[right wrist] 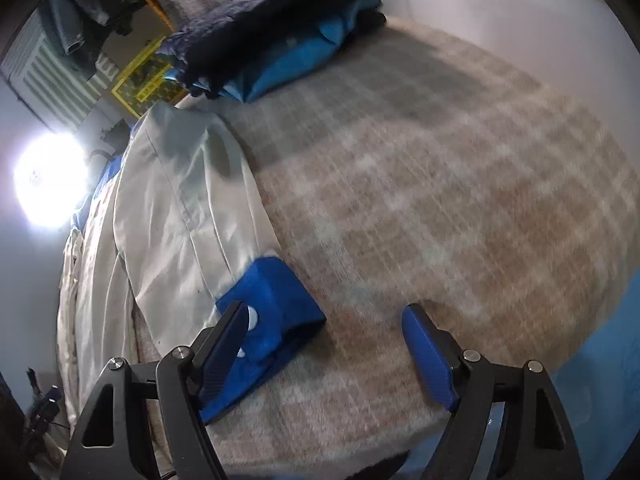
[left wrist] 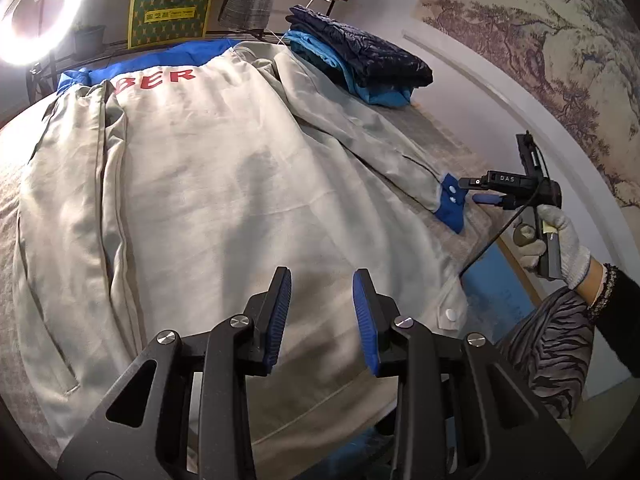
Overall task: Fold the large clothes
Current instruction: 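Grasp the blue cuff of the other sleeve with the right tool, then carry the sleeve across the jacket back with the right tool and release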
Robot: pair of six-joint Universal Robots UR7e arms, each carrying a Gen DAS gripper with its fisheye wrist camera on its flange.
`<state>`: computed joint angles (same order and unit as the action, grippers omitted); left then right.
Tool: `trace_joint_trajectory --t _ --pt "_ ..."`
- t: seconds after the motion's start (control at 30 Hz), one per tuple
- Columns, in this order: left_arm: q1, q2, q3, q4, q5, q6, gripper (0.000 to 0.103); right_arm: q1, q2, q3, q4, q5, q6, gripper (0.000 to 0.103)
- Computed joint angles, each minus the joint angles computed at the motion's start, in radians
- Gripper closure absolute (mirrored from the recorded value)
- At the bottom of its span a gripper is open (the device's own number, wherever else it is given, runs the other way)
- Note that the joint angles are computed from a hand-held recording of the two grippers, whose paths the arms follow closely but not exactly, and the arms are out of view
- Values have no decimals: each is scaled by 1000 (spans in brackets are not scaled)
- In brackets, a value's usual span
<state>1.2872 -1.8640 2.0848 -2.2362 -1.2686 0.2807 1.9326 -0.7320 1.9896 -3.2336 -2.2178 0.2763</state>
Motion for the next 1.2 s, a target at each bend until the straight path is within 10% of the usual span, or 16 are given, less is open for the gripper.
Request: trace_joint_trajectory --t 0.13,0.37,0.93,1.2 --pt "9 24 -2 -15 1 -12 72 16 35 -28 -1 -12 -67 24" --pt "-1 27 3 -25 17 -13 72 37 61 -65 25 -8 -166 97" --pt "1 40 -20 -12 -4 -20 72 95 -38 -20 -205 -166 -274 103" --pt "9 25 -55 -8 -35 -49 72 259 40 -135 -245 -156 -463 103"
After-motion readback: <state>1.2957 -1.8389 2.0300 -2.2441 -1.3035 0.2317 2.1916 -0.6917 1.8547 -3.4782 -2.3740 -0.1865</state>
